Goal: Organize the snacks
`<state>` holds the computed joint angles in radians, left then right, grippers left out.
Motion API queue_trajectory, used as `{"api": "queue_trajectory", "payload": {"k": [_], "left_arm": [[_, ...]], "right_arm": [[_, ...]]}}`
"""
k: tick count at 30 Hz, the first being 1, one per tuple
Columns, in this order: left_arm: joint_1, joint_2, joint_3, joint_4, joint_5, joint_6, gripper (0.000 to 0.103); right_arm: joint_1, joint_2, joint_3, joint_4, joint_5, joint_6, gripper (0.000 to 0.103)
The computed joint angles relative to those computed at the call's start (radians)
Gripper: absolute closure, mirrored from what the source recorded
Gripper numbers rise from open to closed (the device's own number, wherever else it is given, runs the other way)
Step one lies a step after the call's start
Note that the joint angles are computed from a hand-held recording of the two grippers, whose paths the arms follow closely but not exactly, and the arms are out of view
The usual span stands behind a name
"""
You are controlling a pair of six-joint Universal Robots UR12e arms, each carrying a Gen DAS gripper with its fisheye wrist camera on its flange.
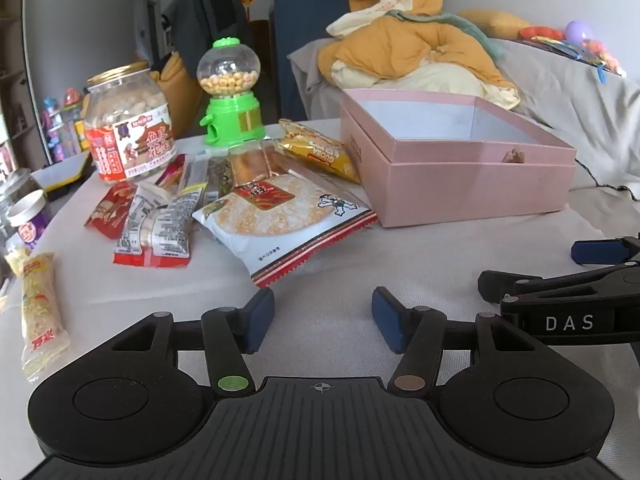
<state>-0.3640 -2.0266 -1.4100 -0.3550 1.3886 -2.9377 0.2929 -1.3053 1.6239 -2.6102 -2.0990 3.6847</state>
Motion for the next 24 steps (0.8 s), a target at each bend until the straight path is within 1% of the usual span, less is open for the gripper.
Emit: {"api": "queue_trajectory", "payload": {"k": [2, 9, 10, 24], "left_arm": [[0.001, 0.001, -0.005, 0.011, -0.006, -0.006, 0.041], [-0.004, 0.013, -0.022, 0.017, -0.001, -0.011, 0.041], [0.002, 0.002, 0.0, -0.006, -0.011, -0.011, 0.041], [0.003, -0.001, 0.002, -0.006, -0.012, -0.011, 0.041]], "right_arm": [[0.001, 0.001, 0.002, -0.012, -0.006, -0.004, 0.0], [0.0, 0.0, 0.001, -0.002, -0.001, 0.0, 0.0], [0.001, 0.0, 0.001, -0.003, -0.001, -0.001, 0.0], [0.001, 0.001, 0.0, -0.003, -0.002, -0.001, 0.0]]}}
